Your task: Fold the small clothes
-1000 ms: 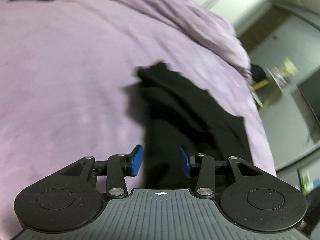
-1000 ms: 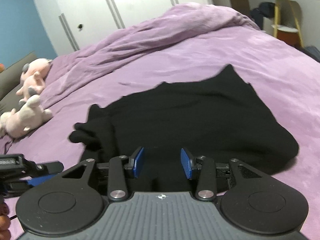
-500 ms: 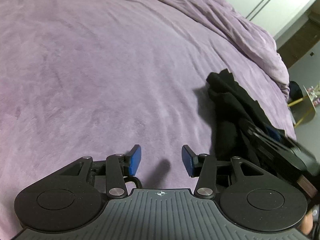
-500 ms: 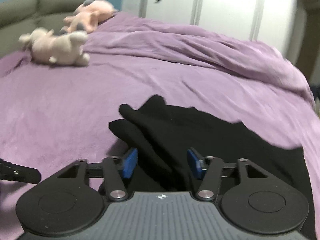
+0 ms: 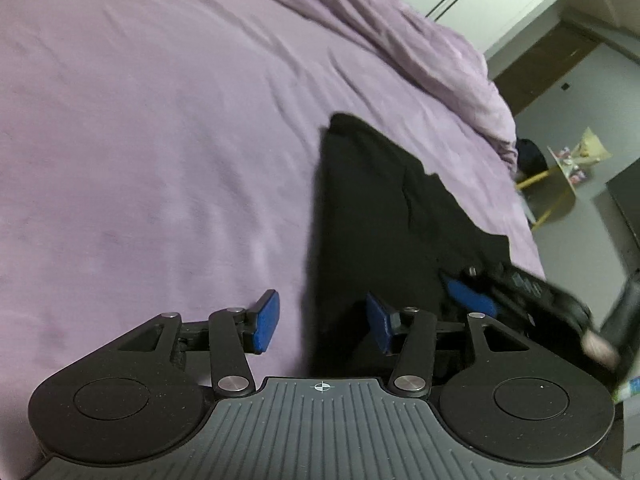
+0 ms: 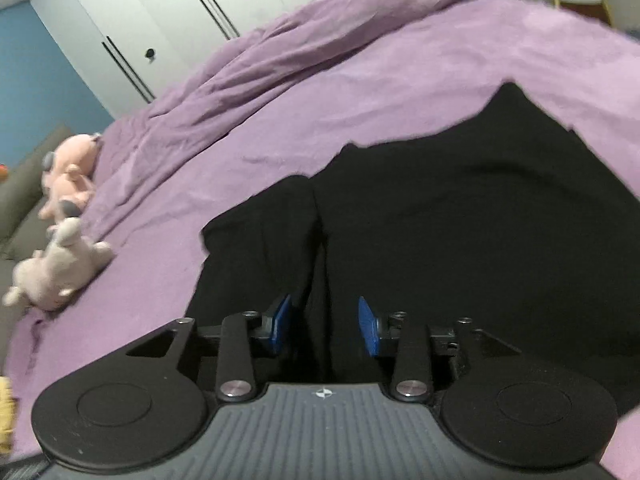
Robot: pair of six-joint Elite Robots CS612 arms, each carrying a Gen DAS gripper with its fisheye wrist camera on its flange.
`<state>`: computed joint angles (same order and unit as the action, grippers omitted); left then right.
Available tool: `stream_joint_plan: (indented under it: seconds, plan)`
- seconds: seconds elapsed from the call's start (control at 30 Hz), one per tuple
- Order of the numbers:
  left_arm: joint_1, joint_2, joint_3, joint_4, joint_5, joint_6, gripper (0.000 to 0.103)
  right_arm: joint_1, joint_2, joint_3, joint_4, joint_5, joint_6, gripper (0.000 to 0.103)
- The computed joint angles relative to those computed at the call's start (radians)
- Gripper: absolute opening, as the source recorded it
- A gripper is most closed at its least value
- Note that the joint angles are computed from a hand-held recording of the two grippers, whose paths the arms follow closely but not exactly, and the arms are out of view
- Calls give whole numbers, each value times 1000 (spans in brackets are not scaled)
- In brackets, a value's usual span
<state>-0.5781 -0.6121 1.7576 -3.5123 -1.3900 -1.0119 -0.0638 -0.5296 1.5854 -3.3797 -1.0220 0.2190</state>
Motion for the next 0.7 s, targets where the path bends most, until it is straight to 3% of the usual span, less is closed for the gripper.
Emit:
stream_joint_plan:
  seconds: [0.17, 0.27, 0.37, 0.43, 0.5, 0.63, 0.7]
  plan:
    - [4, 33, -73, 43, -32, 33, 54, -29, -12, 29, 65, 133, -26, 42]
    - [18, 51, -79, -24, -98, -33, 54, -43, -6, 22, 115, 228, -3, 43]
    - [22, 55, -70, -39, -113, -55, 55, -58, 2, 21, 153, 318, -1, 42]
    - [21, 55, -64, -48, -114, -68, 55, -53, -1, 31, 148, 295, -32, 32]
    - [19, 51, -61, -45, -111, -72, 55, -49, -4, 36, 139, 287, -54, 13]
    - [14, 45, -63, -45, -97, -46, 55, -65, 7, 32, 101, 358, -9, 11]
    - [15, 50, -73, -34, -91, -52, 55, -55, -11, 42, 154, 267, -105, 12]
